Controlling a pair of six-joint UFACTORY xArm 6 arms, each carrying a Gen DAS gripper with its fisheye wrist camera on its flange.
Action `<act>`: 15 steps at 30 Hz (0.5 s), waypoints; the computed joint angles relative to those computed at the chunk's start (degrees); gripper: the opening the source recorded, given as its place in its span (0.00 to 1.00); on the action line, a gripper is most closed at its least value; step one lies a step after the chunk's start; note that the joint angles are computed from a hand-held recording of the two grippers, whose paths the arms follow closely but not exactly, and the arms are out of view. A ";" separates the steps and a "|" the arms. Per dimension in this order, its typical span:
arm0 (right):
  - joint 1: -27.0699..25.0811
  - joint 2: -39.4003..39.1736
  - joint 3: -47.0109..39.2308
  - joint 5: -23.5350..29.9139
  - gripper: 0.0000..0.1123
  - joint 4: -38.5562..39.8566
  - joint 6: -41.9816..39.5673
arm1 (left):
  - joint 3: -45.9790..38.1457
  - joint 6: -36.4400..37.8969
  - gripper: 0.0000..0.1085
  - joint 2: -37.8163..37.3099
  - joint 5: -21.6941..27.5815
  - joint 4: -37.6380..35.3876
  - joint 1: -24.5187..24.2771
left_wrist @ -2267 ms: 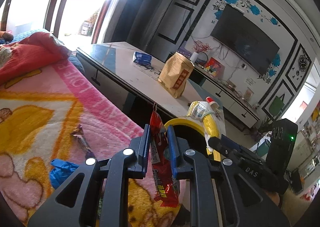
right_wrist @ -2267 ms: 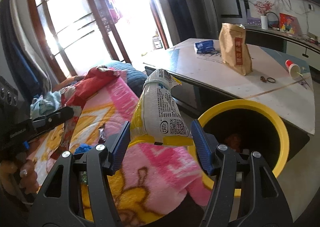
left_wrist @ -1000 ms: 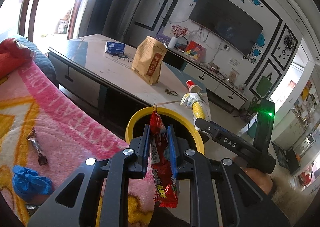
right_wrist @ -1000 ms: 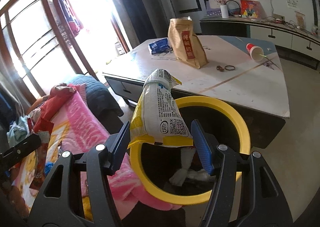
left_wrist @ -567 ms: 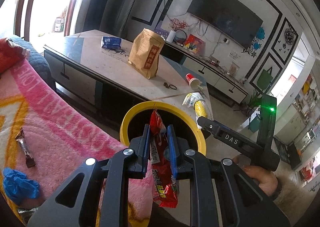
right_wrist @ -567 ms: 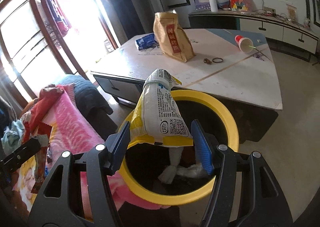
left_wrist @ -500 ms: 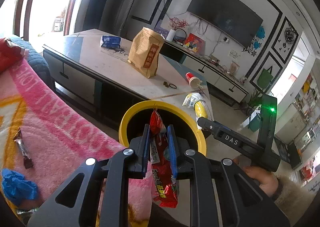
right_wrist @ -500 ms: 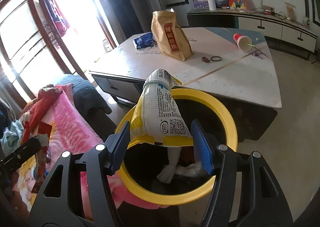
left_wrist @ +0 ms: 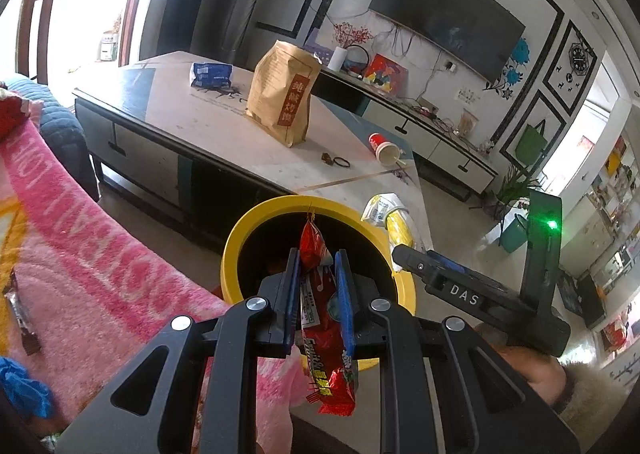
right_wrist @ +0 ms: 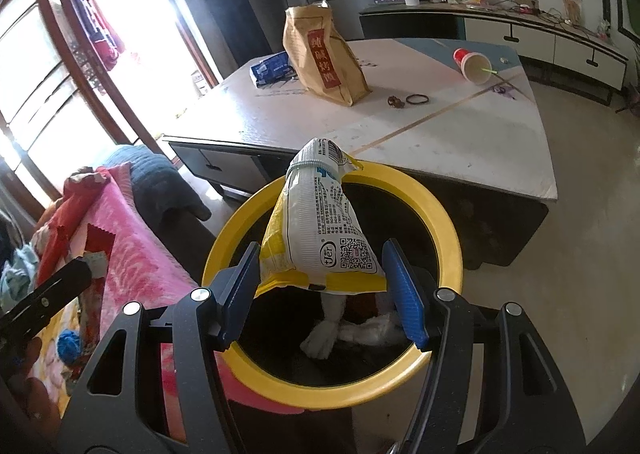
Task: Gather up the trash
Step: 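Carry the red wrapper and chip bag over the yellow-rimmed bin with both grippers, then open both grippers to drop the red wrapper and chip bag into the bin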
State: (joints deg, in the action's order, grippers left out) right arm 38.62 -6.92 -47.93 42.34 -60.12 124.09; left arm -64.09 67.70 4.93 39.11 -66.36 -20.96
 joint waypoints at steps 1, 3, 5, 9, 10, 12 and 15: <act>-0.13 -0.06 0.18 -0.22 0.48 0.09 0.06 | -0.28 -0.29 0.15 0.36 -0.21 0.20 -0.26; -0.24 -0.01 0.33 -0.55 0.48 0.28 0.05 | -0.59 -0.75 0.15 0.89 -0.75 0.47 -0.79; -0.42 0.19 0.37 -1.09 0.48 0.63 -0.26 | -1.36 -1.58 0.15 1.83 -1.00 0.81 -1.36; -0.85 0.54 0.44 -1.98 0.48 1.28 -1.01 | -3.20 -2.52 0.16 3.79 -1.64 1.58 -2.29; -0.93 0.58 0.47 -2.13 0.48 1.35 -1.14 | -3.42 -2.66 0.15 4.03 -1.70 1.70 -2.39; -0.99 0.52 0.60 -2.18 0.48 1.39 -1.16 | -4.13 -3.14 0.16 4.87 -1.93 2.09 -2.66; -1.32 0.53 0.86 -2.49 0.48 1.66 -1.29 | -5.40 -3.88 0.16 6.29 -2.11 2.47 -3.03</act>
